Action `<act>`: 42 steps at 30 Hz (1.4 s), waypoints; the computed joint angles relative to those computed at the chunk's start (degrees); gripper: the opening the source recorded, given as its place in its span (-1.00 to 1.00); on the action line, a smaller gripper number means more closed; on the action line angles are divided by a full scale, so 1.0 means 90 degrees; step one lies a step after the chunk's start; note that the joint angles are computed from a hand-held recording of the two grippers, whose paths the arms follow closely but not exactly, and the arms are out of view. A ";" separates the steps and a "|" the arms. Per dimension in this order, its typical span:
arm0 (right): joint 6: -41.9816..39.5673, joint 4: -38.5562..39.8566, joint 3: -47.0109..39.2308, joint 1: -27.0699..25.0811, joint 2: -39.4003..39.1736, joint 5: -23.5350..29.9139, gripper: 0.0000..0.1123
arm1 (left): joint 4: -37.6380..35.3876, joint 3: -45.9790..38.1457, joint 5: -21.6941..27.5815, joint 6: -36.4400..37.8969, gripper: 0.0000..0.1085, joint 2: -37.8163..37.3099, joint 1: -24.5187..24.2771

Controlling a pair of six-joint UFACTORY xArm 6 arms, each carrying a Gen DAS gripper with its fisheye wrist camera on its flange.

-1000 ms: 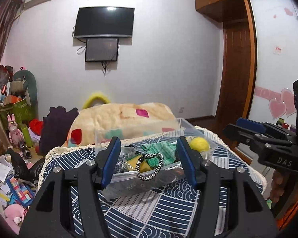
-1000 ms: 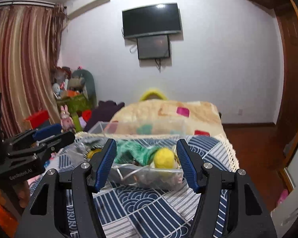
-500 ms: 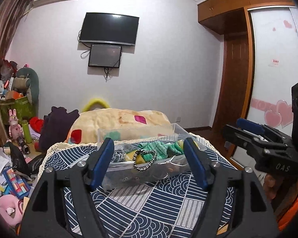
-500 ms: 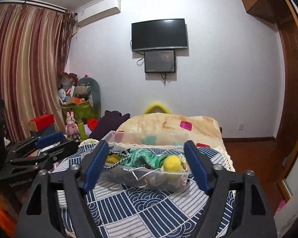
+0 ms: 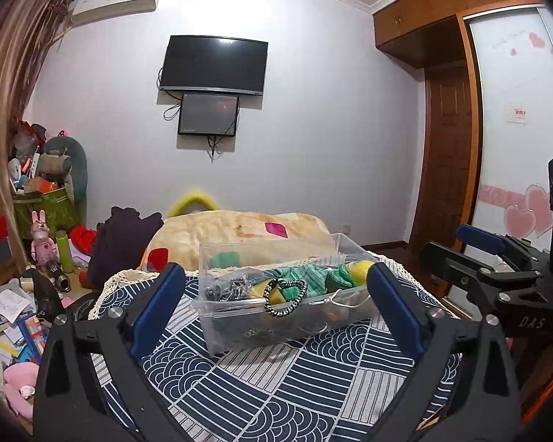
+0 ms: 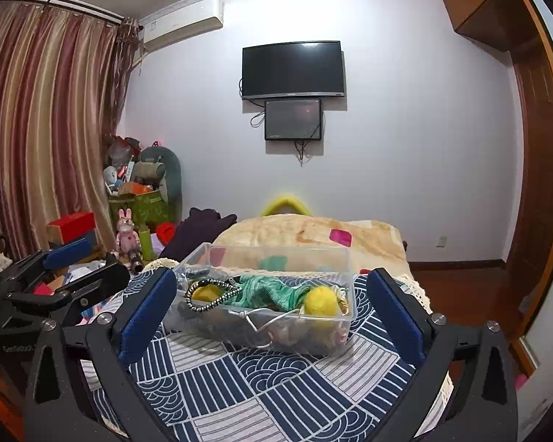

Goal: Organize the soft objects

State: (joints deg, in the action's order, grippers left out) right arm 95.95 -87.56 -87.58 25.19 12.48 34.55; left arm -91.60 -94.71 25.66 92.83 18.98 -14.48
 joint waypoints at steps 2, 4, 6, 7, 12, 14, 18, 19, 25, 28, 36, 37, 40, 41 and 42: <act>0.0037 -0.0006 0.0040 0.0000 -0.0020 0.0003 0.83 | -0.0013 0.0017 -0.0010 0.0032 0.86 -0.0001 -0.0003; 0.0043 0.0009 0.0030 0.0002 -0.0007 0.0003 0.83 | -0.0003 0.0033 -0.0003 0.0032 0.86 -0.0008 -0.0003; 0.0062 0.0009 0.0049 0.0003 -0.0016 0.0002 0.83 | -0.0007 0.0054 0.0006 0.0044 0.87 -0.0020 -0.0002; 0.0090 -0.0004 0.0080 0.0008 -0.0032 0.0008 0.83 | -0.0004 0.0058 0.0013 0.0041 0.87 -0.0022 -0.0001; 0.0102 0.0002 0.0094 0.0001 -0.0046 -0.0007 0.83 | 0.0027 0.0078 0.0065 0.0002 0.87 -0.0039 0.0012; 0.0107 -0.0016 0.0115 -0.0006 -0.0060 -0.0027 0.83 | 0.0002 0.0081 0.0049 0.0027 0.87 -0.0043 0.0008; 0.0103 -0.0011 0.0116 -0.0006 -0.0063 -0.0028 0.83 | -0.0002 0.0086 0.0051 0.0018 0.87 -0.0048 0.0011; 0.0109 -0.0012 0.0113 -0.0005 -0.0061 -0.0028 0.83 | 0.0002 0.0082 0.0056 0.0019 0.87 -0.0045 0.0011; 0.0146 -0.0044 0.0114 -0.0001 -0.0067 -0.0004 0.83 | -0.0051 0.0105 0.0084 0.0080 0.87 -0.0071 0.0009; 0.0157 -0.0057 0.0117 -0.0001 -0.0071 -0.0008 0.83 | -0.0113 0.0131 0.0076 0.0160 0.87 -0.0100 -0.0001; 0.0231 -0.0127 0.0188 0.0016 -0.0145 0.0003 0.83 | -0.0163 0.0127 0.0062 0.0169 0.87 -0.0100 -0.0015; 0.0235 -0.0133 0.0192 0.0017 -0.0152 0.0003 0.83 | -0.0169 0.0120 0.0066 0.0158 0.87 -0.0095 -0.0015; 0.0236 -0.0134 0.0198 0.0020 -0.0156 0.0006 0.83 | -0.0190 0.0114 0.0195 0.0118 0.87 -0.0095 0.0036; 0.0236 -0.0134 0.0198 0.0020 -0.0156 0.0006 0.83 | -0.0189 0.0116 0.0234 0.0096 0.87 -0.0097 0.0046; 0.0218 -0.0117 0.0198 0.0020 -0.0166 0.0002 0.83 | -0.0138 0.0101 0.0303 0.0032 0.87 -0.0086 0.0063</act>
State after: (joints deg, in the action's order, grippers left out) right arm 97.92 -88.62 -85.80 25.38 10.99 34.57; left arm -92.85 -93.80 28.39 93.12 18.21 -13.91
